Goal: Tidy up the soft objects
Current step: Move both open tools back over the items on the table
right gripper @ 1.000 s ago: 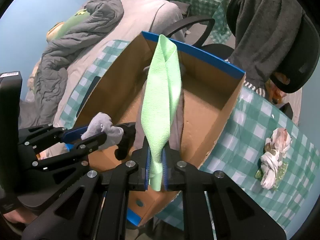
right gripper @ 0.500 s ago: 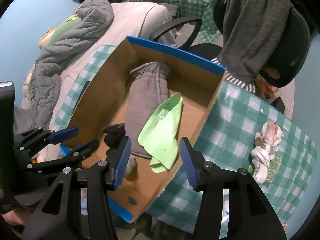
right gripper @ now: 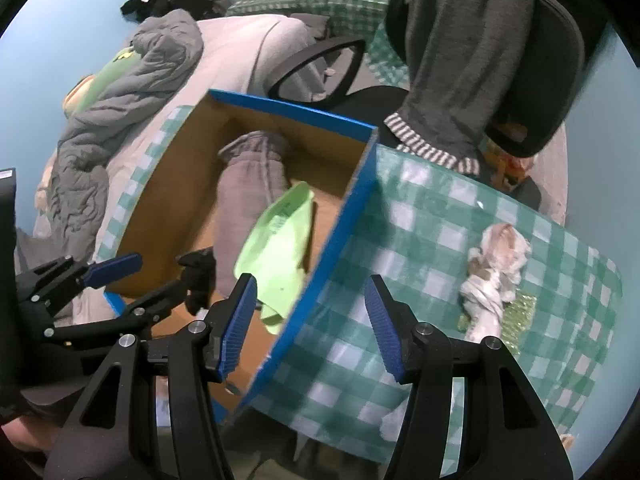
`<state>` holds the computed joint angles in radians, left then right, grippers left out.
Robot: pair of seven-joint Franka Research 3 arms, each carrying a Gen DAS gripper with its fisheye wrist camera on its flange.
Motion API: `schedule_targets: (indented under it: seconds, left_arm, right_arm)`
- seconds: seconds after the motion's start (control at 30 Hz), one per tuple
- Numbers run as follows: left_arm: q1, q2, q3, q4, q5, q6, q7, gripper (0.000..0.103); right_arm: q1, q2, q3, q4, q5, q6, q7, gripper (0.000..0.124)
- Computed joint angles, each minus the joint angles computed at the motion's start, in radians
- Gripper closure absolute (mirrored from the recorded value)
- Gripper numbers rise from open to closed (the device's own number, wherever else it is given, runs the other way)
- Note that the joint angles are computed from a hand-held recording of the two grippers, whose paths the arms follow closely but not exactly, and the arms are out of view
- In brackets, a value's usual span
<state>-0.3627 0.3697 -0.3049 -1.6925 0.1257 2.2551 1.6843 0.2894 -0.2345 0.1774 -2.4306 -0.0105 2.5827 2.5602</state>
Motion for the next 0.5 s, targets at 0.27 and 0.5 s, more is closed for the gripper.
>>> schedule_targets:
  seconds: [0.27,0.5]
  left_arm:
    - [-0.028,0.001,-0.014,0.005,0.007,-0.006,-0.01,0.046]
    - [-0.059,0.004,-0.025,0.009,0.016,-0.013,-0.015,0.046]
  right_arm:
    - [-0.019,-0.088,-0.004,-0.09,0.024,-0.016,0.007,0.067]
    - [-0.042,-0.166,0.003,-0.164,0.045,-0.028,0.012,0.062]
